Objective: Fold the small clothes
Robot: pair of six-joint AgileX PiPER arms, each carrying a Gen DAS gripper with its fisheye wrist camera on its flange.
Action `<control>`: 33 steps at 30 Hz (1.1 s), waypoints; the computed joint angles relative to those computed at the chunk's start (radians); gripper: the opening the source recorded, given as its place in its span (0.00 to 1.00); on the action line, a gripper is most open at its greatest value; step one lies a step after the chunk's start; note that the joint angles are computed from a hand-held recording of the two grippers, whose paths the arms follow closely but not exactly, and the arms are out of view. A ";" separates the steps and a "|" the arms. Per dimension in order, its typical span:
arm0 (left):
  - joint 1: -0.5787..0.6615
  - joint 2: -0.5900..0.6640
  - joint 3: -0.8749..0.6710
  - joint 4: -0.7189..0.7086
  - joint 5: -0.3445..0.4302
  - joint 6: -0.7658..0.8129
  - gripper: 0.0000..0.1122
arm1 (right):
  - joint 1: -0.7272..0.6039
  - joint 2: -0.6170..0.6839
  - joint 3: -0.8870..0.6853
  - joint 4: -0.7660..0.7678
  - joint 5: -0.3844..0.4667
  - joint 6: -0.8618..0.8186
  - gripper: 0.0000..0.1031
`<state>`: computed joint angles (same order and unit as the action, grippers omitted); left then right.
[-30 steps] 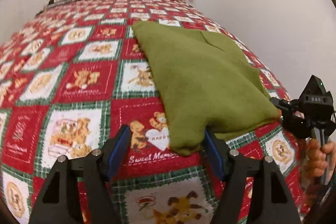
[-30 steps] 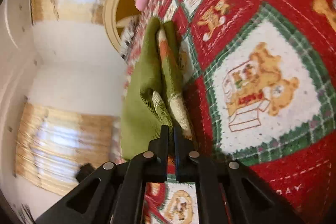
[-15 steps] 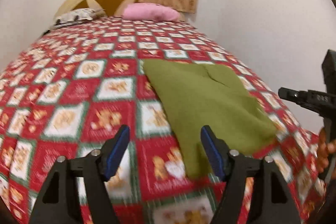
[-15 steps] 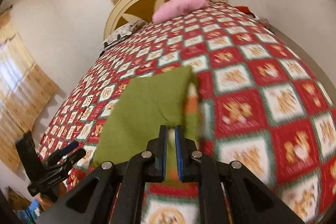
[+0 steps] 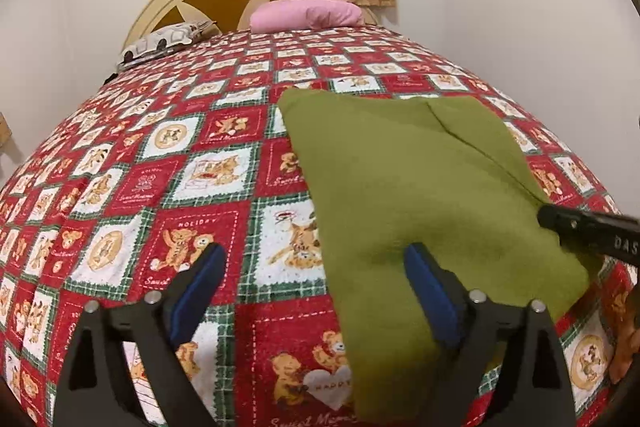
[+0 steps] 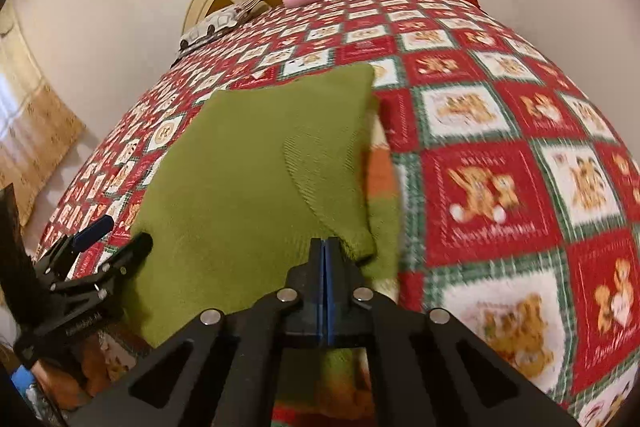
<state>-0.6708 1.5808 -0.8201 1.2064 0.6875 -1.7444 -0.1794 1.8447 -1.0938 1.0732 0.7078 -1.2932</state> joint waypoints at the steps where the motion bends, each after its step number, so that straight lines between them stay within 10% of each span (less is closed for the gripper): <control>1: 0.008 0.002 0.005 0.000 -0.008 -0.009 0.91 | -0.014 -0.002 0.017 0.026 -0.001 -0.034 0.00; 9: -0.023 0.049 -0.026 -0.012 0.065 -0.016 0.92 | -0.068 -0.037 0.093 0.015 -0.087 0.053 0.05; 18: -0.014 0.050 -0.024 -0.012 0.053 -0.018 0.92 | -0.039 -0.336 0.386 0.343 -0.158 -0.308 0.07; 33: 0.030 0.023 0.007 -0.024 -0.032 -0.026 0.92 | 0.074 -0.247 0.371 0.305 -0.280 -0.277 0.07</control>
<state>-0.6408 1.6039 -0.8130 1.1826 0.6556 -1.7708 -0.1050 1.5972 -0.7223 1.3779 0.4279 -1.5698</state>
